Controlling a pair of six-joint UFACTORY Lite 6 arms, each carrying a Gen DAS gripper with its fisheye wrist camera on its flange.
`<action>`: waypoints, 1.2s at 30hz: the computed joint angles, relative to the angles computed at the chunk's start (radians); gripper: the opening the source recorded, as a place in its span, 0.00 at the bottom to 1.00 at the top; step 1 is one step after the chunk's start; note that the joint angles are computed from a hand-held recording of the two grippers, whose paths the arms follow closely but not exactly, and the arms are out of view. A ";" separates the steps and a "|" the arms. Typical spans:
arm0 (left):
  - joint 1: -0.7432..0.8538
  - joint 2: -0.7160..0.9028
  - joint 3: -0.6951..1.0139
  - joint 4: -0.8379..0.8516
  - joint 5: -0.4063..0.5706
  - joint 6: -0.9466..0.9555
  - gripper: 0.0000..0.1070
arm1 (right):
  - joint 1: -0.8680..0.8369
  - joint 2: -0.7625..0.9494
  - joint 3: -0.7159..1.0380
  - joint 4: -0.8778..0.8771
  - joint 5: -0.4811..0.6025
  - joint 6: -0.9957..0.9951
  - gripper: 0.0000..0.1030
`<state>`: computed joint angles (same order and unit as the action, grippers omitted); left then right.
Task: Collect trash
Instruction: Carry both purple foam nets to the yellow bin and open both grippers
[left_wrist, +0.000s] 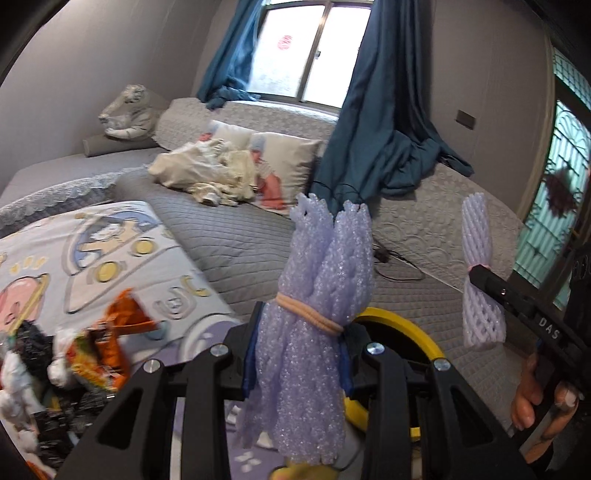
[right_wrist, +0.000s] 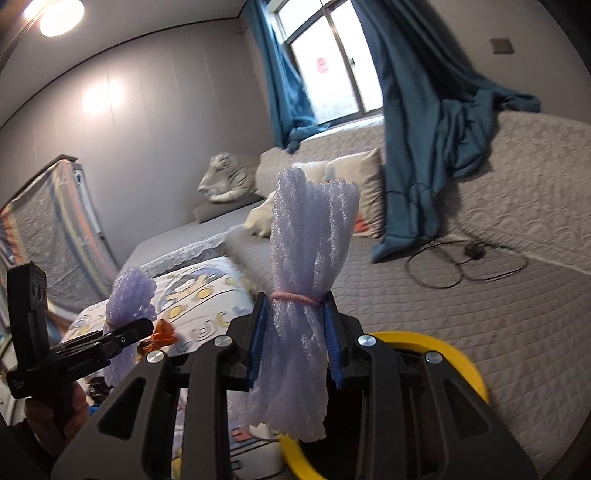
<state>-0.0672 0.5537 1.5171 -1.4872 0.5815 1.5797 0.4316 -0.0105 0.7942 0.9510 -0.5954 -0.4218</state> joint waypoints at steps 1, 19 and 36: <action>-0.031 0.005 0.003 -0.028 -0.026 0.025 0.30 | 0.004 -0.015 -0.021 0.027 -0.032 -0.018 0.27; -0.284 0.291 0.301 0.188 -0.094 -0.246 0.30 | -0.245 0.046 -0.133 -0.338 0.062 0.390 0.27; -0.353 0.562 0.615 0.538 -0.030 -0.606 0.30 | -0.389 0.314 -0.020 -0.726 0.144 0.814 0.28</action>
<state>-0.4202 1.1152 2.1324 -0.9488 0.5513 0.9740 0.0424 0.3030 0.7743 0.2252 -0.4517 0.3926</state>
